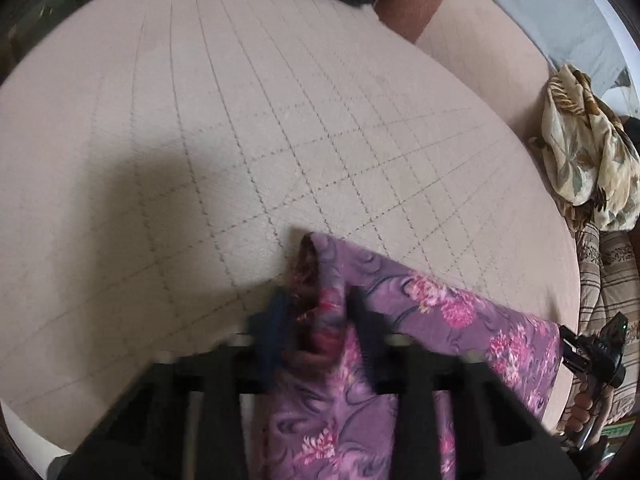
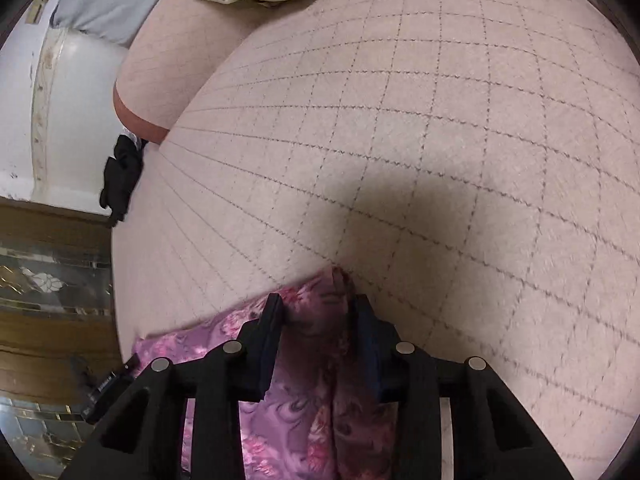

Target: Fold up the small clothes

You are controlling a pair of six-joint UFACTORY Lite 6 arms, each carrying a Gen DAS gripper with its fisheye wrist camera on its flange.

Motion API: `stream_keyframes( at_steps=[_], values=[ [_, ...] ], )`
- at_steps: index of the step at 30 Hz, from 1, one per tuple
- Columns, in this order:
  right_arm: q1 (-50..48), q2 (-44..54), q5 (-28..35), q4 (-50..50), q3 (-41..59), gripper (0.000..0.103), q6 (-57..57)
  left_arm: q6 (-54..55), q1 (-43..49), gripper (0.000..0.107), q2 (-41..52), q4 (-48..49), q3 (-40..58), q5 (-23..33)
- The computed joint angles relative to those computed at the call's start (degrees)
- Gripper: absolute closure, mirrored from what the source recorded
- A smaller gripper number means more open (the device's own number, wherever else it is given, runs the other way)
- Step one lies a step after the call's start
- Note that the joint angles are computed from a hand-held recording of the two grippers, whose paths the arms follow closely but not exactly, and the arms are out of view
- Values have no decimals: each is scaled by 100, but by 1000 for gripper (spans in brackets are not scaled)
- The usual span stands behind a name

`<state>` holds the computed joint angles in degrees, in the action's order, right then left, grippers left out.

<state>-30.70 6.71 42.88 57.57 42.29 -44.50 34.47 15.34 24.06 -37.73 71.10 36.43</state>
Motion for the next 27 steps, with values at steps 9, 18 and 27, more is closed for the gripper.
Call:
stream_keyframes(
  at_steps=[9,18,27],
  values=[
    [-179,-1253,-160,-323,-522,97,222,1396,688,95,-776,-890,-1035,-24],
    [-312,-1247,-278,-222,-571,17,-21,1218,851,38,-1362,-577,-973,-78],
    [-524,577,401,293,228,29,-648,935,202,51,-312,-500,-466,-270]
  ],
)
